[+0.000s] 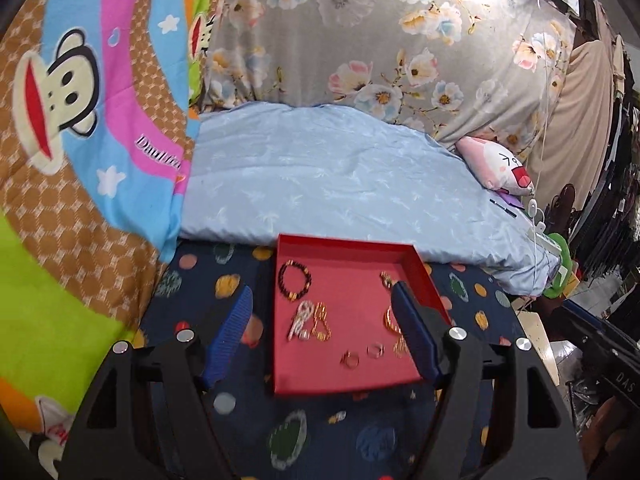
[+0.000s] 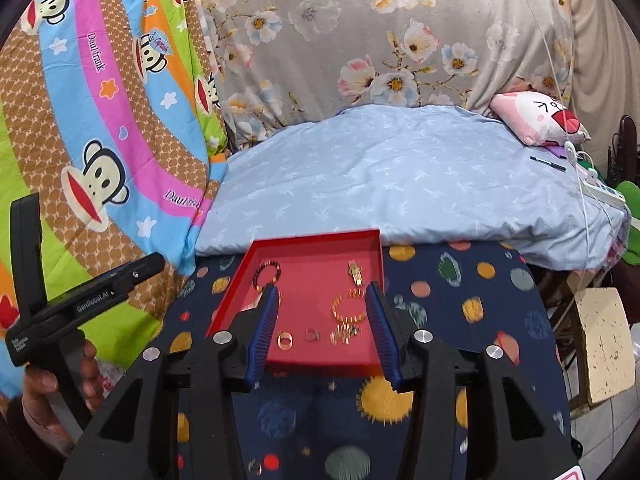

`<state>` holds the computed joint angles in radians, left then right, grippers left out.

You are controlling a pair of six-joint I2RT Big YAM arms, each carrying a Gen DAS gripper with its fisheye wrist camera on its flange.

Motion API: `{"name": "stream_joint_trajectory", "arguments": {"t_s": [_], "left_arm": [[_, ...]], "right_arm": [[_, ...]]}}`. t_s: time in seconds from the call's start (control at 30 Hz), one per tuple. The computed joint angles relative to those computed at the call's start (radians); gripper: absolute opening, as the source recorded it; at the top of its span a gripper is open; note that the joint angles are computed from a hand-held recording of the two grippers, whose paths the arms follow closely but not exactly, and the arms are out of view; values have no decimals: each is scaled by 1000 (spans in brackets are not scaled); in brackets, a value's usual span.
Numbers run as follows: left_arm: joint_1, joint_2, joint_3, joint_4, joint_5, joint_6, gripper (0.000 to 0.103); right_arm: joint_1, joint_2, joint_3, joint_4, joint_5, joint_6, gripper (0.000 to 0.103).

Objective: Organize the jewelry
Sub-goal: 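Move the right tool to a gold hoop earring and grasp it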

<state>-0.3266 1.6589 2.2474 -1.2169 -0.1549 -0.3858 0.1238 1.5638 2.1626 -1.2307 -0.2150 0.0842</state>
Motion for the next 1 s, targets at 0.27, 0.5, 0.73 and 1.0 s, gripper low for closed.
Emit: {"name": "stream_joint_trajectory", "arguments": {"t_s": [0.27,0.5,0.73,1.0], "left_arm": [[-34,-218,-334,13,-19,-79,71],[-51,-326,-520,-18,-37,-183,73],[-64,-376,-608,-59,-56,-217,73],[-79,-417,-661,-77,-86,-213,73]], "right_arm": [[27,-209,-331,-15,13,-23,45],[87,-307,-563,-46,-11,24,45],[164,-325,-649,-32,-19,51,35],[213,-309,-663,-18,19,83,20]]}}
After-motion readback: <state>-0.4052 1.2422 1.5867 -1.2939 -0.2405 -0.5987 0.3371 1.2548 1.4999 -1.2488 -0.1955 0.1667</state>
